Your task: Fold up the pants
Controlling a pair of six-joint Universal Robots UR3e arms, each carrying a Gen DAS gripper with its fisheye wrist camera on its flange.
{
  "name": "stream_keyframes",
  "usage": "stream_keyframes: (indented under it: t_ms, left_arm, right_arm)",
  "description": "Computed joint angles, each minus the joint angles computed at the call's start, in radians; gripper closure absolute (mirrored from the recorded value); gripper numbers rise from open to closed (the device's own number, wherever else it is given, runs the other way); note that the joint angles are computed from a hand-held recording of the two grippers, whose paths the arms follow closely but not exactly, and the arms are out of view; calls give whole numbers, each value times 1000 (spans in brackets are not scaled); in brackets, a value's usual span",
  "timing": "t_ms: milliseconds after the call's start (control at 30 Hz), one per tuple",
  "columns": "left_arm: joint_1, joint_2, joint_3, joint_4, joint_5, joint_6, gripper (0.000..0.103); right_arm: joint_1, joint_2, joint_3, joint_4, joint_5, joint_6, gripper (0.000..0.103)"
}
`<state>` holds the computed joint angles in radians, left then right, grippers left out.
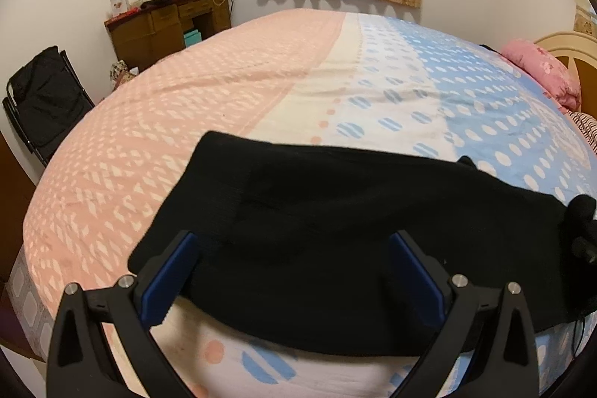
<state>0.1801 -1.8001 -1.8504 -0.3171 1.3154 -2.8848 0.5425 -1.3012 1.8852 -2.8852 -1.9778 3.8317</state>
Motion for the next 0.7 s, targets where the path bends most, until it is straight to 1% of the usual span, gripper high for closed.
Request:
stream_keyframes:
  t_ms: [33,67,100,133,200,267,333,367,400,433,467,500,533,567,600,700]
  left_arm:
    - [-2,-6,2,1,3,0,0]
    - [-5,-10,3,4,7,2,0]
    - [-9,-15,1,13,14,8,0]
    - [-11,-16,-2,21,17,14,0]
    - [-14,-18,-5,29,16,26,0]
    - [-13,-18,-4,27,12,30,0]
    - [-6,-15,-8,30,5,35,0]
    - [-3,-15,-10,35,3,37,0]
    - [-2,-17,-11,40,3,37,0]
    - [-1,-20,-10,43,5,35,0]
    - [-1,-24,-8,45,6,32,0]
    - [-5,-32,-5,50,11,28,0]
    - [-10,-37,-5,59,18,26,0]
    - [-17,-42,-4,67,28,26,0]
    - [-26,-48,2,68,39,26,0]
    - [-29,-38,-2,58,31,33,0]
  right_arm:
    - [12,45,-50,38,-18,10,59]
    - [22,72,-79,49,-27,16,54]
    - [48,112,-99,-2,-48,1,49]
    - [48,112,-99,-2,-48,1,46]
    - [77,131,-101,-95,-50,-43,45]
    - [75,101,-50,-212,19,-82,45]
    - [69,49,28,-311,64,-82,45]
    - [84,-23,113,-348,28,-27,45]
    - [89,-61,156,-346,10,6,45]
    - [88,-62,157,-346,11,5,46]
    - [94,-105,195,-302,-16,49,46]
    - [101,-127,205,-244,-40,79,50]
    - [105,-141,215,-193,-63,99,60]
    - [106,-143,223,-164,-77,113,65]
    - [99,-137,224,-160,-72,120,72]
    - [71,-75,192,-193,-84,89,77]
